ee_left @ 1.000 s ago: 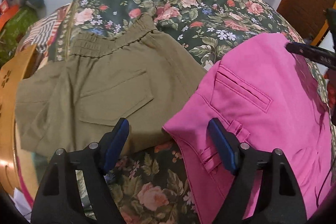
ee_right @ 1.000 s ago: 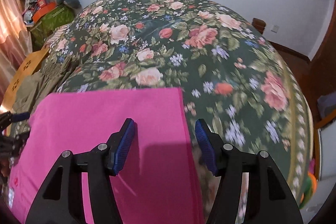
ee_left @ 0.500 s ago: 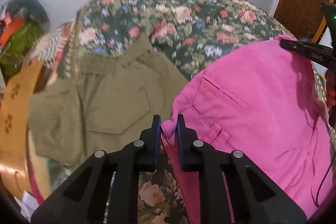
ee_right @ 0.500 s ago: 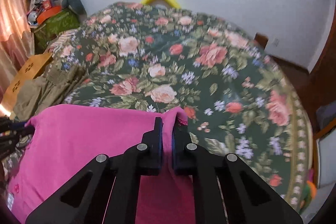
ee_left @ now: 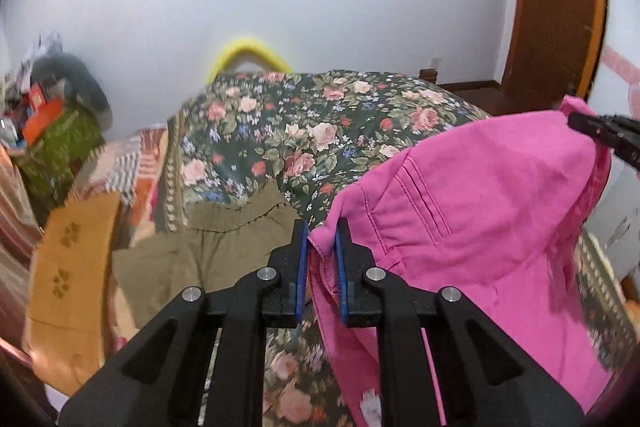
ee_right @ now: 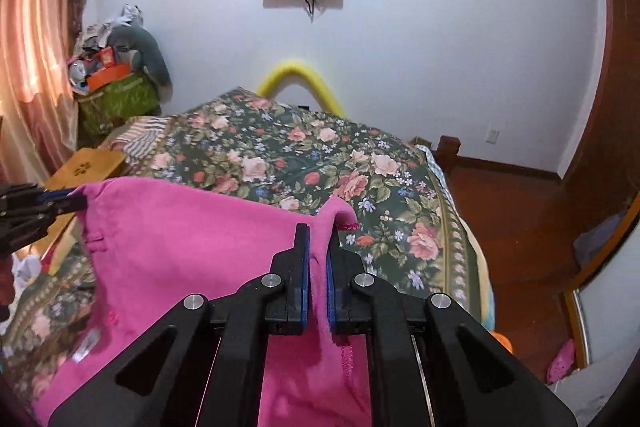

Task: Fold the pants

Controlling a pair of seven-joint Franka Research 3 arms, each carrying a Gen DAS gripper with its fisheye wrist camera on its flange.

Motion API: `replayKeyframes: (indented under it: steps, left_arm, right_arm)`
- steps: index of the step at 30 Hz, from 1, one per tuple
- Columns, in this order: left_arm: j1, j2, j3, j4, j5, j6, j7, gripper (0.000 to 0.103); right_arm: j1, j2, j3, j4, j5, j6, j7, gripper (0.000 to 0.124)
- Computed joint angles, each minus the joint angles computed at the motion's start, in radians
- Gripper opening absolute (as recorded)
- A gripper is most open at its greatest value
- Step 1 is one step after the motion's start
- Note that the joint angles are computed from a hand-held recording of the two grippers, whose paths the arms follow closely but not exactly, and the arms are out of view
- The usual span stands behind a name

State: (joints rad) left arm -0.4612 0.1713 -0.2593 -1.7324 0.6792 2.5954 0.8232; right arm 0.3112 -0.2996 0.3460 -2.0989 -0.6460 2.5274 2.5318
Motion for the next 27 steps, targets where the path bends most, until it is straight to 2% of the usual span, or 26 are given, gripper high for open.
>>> replayKeyframes:
  steps: [4,6,9,13,20,27]
  left_arm:
    - [-0.012,-0.099,-0.020,-0.103,0.040,-0.004,-0.018,0.012]
    - [-0.006,-0.147,-0.034,-0.166,0.041,0.018,-0.038,0.012]
    - [-0.003,-0.211,-0.064,-0.248,0.064,0.008,-0.069,0.012]
    - [-0.004,-0.286,-0.103,-0.357,0.068,-0.006,-0.080,0.012]
    - [-0.023,-0.379,-0.123,-0.516,-0.065,0.007,-0.038,0.012]
    - [-0.068,-0.423,-0.112,-0.618,-0.256,-0.004,0.081,0.013]
  right_arm:
    - [0.021,-0.109,0.026,-0.079,0.034,-0.019,0.021,0.005]
    - [0.022,-0.158,0.037,-0.121,0.070,-0.011,0.029,0.005]
    - [0.021,-0.241,0.065,-0.198,0.131,-0.001,0.048,0.005]
    - [0.034,-0.322,0.107,-0.276,0.229,-0.036,0.054,0.005]
    - [0.100,-0.411,0.160,-0.400,0.374,-0.096,0.078,0.005]
    - [0.186,-0.434,0.160,-0.463,0.480,-0.177,0.072,0.005]
